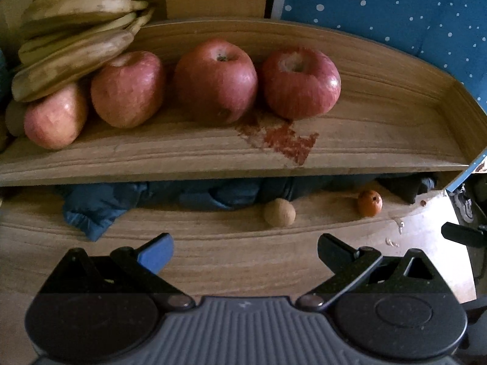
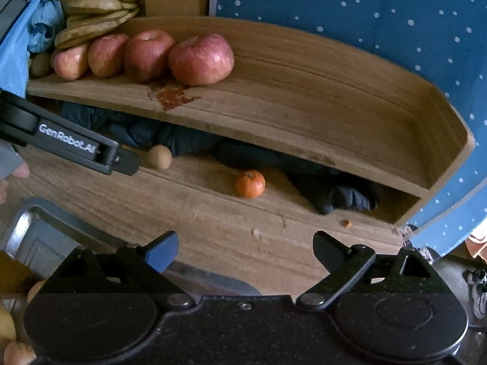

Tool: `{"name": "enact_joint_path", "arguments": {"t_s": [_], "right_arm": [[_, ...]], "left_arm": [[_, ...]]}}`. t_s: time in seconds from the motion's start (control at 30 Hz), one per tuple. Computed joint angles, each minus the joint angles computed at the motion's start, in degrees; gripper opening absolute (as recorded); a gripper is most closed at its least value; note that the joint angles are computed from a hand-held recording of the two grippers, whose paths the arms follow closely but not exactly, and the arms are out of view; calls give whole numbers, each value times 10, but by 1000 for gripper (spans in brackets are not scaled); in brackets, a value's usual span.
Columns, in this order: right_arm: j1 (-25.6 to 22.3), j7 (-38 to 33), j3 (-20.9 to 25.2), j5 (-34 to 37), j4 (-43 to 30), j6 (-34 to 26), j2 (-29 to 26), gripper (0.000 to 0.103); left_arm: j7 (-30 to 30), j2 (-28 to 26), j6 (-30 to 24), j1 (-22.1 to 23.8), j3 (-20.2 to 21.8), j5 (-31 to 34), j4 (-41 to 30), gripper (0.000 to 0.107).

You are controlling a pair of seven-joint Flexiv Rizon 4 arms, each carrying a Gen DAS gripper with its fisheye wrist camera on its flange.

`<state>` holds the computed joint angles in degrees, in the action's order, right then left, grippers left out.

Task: Organize fruits
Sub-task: 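Close the left tool on the small brown fruit while the right tool grasps the small orange tomato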

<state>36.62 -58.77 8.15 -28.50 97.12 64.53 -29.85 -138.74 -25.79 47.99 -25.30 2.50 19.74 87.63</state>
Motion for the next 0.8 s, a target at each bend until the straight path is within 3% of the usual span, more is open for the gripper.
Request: {"name": "enact_joint_path", "arguments": {"t_s": [0.27, 0.63, 0.8], "right_arm": [[-7, -15, 8, 25, -27, -6, -25, 93], [-13, -50, 14, 50, -62, -8, -56, 76], [-9, -59, 9, 57, -76, -5, -67, 74]], "left_arm": [[-1, -25, -10, 0, 0, -10, -27, 103], [7, -56, 18, -6, 10, -14, -49, 101], [21, -68, 33, -4, 9, -24, -59, 96]]}}
